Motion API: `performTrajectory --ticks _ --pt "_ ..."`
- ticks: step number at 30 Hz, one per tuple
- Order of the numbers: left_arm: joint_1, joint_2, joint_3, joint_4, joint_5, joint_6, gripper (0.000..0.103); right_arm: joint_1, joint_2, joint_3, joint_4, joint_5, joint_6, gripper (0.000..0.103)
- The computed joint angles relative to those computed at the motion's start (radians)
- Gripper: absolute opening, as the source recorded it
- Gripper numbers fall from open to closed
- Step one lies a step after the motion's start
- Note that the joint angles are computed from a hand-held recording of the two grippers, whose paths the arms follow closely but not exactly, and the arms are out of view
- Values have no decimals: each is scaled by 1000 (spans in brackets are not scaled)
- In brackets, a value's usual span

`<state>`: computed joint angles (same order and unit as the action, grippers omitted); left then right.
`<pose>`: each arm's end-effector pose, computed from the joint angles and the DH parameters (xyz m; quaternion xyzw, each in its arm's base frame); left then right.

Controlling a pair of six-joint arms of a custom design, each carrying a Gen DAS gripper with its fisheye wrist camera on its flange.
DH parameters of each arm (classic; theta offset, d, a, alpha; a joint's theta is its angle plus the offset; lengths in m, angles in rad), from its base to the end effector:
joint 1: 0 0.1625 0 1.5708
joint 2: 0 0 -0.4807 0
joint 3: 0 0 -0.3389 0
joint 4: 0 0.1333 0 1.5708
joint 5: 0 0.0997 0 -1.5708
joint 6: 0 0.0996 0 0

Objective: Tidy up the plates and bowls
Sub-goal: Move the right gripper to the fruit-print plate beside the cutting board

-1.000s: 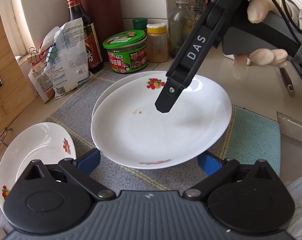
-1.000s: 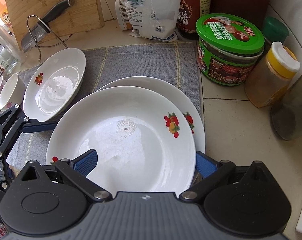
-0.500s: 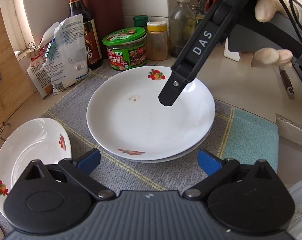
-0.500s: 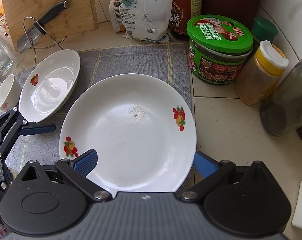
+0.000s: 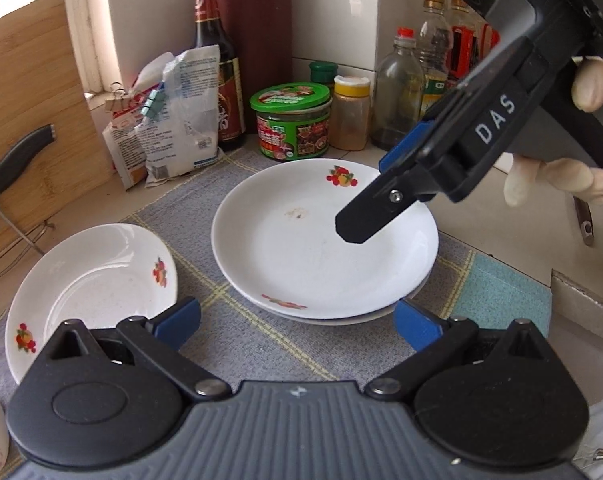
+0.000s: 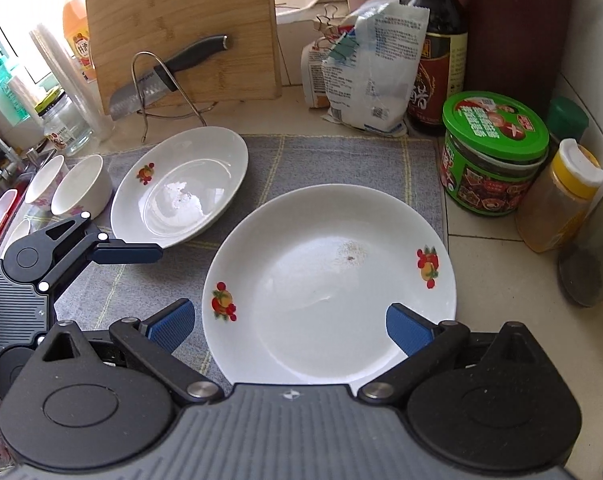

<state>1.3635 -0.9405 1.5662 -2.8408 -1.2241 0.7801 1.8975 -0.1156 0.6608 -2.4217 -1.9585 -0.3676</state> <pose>0.0207 -0.7135 0.3373 0.3947 0.8486 -0.2529 0.2450 0.3762 -0.8123 -0.0157 0.3024 -0.9220 0.1455 0.1934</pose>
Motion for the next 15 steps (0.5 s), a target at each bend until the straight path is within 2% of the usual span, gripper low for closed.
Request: performTrajectory --ticks 6,15 --pt "-9 -46 83 -144 51 -29 102 12 -14 100 -155 36 -10 103" --pt "-7 -107 179 -315 130 -76 102 53 3 167 -296 -1 -1 103"
